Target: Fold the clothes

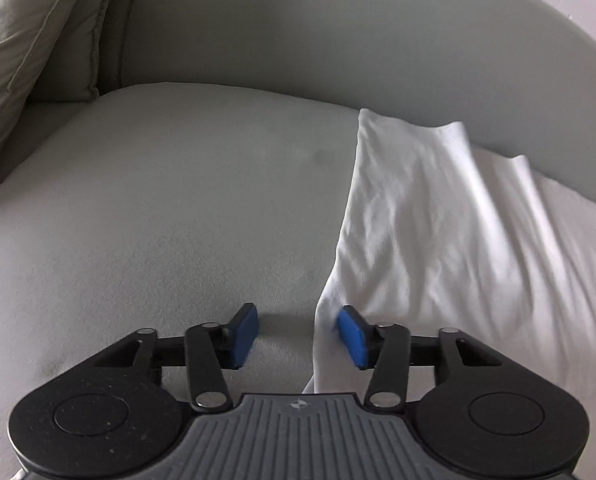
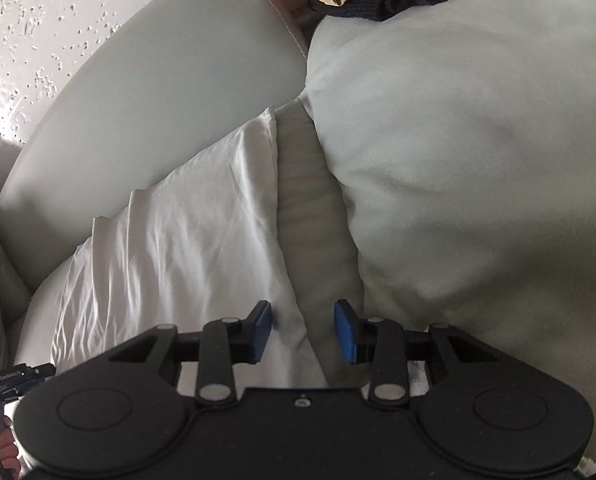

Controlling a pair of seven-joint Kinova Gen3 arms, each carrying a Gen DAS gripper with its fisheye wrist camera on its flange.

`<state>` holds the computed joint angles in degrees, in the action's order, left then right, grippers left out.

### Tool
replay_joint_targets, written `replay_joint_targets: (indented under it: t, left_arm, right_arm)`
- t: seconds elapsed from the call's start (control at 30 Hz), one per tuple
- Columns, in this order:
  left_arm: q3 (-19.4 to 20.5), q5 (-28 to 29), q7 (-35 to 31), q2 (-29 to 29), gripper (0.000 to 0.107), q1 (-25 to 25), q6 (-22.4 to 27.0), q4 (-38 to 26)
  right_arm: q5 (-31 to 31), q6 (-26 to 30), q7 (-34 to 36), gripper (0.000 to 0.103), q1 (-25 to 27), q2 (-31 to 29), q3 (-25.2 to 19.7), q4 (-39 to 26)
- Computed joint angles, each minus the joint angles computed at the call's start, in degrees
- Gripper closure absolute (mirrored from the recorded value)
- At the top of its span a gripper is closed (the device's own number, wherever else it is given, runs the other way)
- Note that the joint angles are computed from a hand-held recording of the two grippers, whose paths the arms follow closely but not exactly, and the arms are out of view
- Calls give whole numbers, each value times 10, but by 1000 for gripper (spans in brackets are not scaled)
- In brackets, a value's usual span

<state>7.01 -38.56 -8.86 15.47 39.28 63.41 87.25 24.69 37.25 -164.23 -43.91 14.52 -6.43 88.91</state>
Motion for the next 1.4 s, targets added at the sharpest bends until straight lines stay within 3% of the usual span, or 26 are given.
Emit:
replay_joint_targets:
  t: [0.03,0.07,0.1,0.13,0.3,0.4,0.47,0.53,0.6,0.7,0.77,0.83,0.93,1.03,1.07,1.1,1.13,1.3,1.4]
  left_arm:
    - [12,-8,2,3,77,-5,2,-1]
    - [25,-17,1,10,89,-8,12,-10]
    - [28,-24,-3,20,103,-1,31,-26]
    - [21,-29,-12,33,104,16,55,-43]
    - [-94,-30,-72,111,106,128,171,-123]
    - [-84,-22,-48,104,106,119,189,-126]
    - [-60,-25,-1,70,99,94,154,-91]
    - [-29,-37,40,43,92,78,128,-63]
    - [-18,-58,55,35,47,82,116,-53]
    - [-9,-64,56,24,44,65,74,-35]
    - [-4,-44,33,30,44,42,52,-40]
    - [-4,-20,6,38,48,22,30,-46]
    - [-13,1,-22,46,53,5,-1,-49]
    - [-22,-8,-37,55,70,8,-19,-56]
    - [-24,-13,-45,61,85,13,-15,-61]
    - [-28,-22,-53,65,100,20,-3,-66]
    - [-31,-30,-60,71,106,28,10,-74]
    - [-54,-53,-68,117,105,62,110,-133]
    - [-59,-52,-74,130,104,65,140,-146]
  right_arm:
    - [3,1,1,70,1,0,-3,0]
    - [3,7,9,73,6,3,-11,-6]
    - [8,12,16,83,0,6,-8,-10]
    - [13,22,19,95,-15,10,5,-16]
    - [87,130,11,103,-148,47,114,-70]
    - [115,174,-26,103,-189,67,154,-78]
    - [107,158,-73,103,-164,50,131,-65]
    - [115,112,-120,93,-112,21,78,-33]
    - [121,66,-166,78,-59,-8,28,2]
    - [156,-3,-225,74,20,-18,-48,34]
    - [166,-39,-225,73,71,-3,-95,32]
    - [147,-52,-191,71,91,16,-108,14]
    - [96,-84,-131,71,81,35,-72,4]
    - [83,-103,-93,71,82,52,-65,-10]
    - [88,-93,-88,72,75,59,-60,-23]
    - [101,-75,-85,79,63,70,-53,-40]
    - [121,-51,-88,98,52,82,-50,-58]
    - [202,65,-117,100,-36,110,7,-114]
    - [205,130,-90,100,-29,129,-19,-145]
